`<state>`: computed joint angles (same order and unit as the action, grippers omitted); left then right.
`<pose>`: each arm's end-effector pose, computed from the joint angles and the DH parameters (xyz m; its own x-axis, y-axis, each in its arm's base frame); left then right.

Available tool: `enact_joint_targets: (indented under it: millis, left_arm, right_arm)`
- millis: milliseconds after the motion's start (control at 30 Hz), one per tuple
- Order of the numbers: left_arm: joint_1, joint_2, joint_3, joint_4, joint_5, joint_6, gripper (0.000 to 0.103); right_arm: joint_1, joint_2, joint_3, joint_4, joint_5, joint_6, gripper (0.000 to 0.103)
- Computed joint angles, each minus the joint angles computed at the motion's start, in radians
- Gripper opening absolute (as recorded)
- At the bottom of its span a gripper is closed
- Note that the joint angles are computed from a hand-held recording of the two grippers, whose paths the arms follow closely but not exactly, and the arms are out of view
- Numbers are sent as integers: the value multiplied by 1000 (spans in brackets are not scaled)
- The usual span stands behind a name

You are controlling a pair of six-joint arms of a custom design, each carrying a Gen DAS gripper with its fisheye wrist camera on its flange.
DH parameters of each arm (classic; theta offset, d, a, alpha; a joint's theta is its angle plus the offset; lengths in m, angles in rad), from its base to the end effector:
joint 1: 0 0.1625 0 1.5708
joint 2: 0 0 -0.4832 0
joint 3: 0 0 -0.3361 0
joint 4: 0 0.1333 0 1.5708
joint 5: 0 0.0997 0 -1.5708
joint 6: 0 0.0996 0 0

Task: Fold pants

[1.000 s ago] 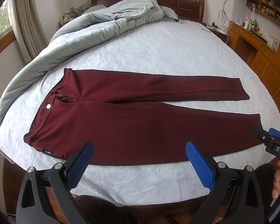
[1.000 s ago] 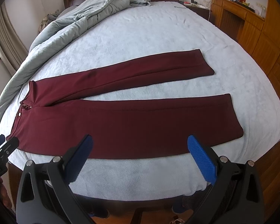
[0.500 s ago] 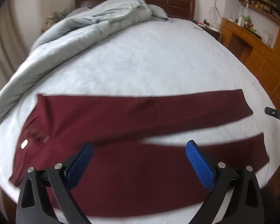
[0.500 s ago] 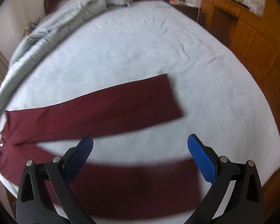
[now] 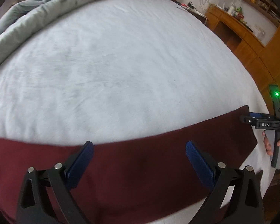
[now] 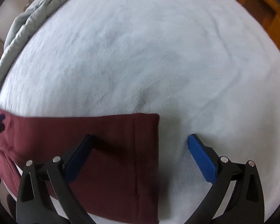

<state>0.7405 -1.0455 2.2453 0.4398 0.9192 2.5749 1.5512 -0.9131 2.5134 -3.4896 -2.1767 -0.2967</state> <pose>-0.0607 -0.3179 0.1952 -0.8219 0.1576 -0.5473 0.3498 0.8980 -0.2668 0.0686 -0.4072 0.1624 -0.7880 -0.0917 0.6088 -0.2215 0.9649 -0.1413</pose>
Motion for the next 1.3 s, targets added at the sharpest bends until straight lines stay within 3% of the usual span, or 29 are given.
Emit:
enact_joint_targets:
  millis: [133,200,267,300,333,367,400,433,567,733,933,1133,1167,1200,1267,1300]
  left_arm:
    - [30,45,-25,-27,0,95,99]
    - [34,57,-25,-33,-3,117,99]
    - [32,57,-21,-37,2,123,99]
    - [32,51,-21,-39,10,131,99]
    - [33,46,-23,-37,15,141,99]
    - [37,43,-27,-34,18,154,99]
    - [37,39,-30,-34,26,179,99]
    - [36,36,-31,-32,32,195,99]
    - [60,31,-52,-37,88,328,99]
    - [123,53,-122,-17,244,527,99]
    - [211,136,-244,73,393,652,99]
    - [205,194,-277,129,394,653,98]
    - [210,199,-282,144,398,636,88]
    - [213,192,-276,154,415,620,57]
    - [234,176,-273,171,458,597,30]
    - [237,158,-263,162,468,581,25]
  right_arm:
    - [-27,-12,1,23,25,-54,101]
    - [-21,-32,-12,76,20,-36,101]
    - [-18,-36,3,38,33,-33,100]
    - [-13,-29,17,-3,34,-53,89]
    - [-7,-19,24,-40,28,-78,71]
    - [0,-17,42,-83,38,-112,62]
    - [-2,-30,51,-84,69,-122,40]
    - [-4,-45,60,-79,95,-122,24]
    - [-13,-127,105,-76,210,-165,23]
    - [-61,-308,129,45,419,-216,23]
    - [-38,-368,102,127,475,-255,23]
    - [-37,-382,116,118,481,-269,23]
    - [-41,-385,121,113,484,-270,23]
    - [-46,-388,126,105,490,-269,23]
    - [-54,-394,137,95,502,-265,23]
    - [-54,-395,140,91,500,-262,23]
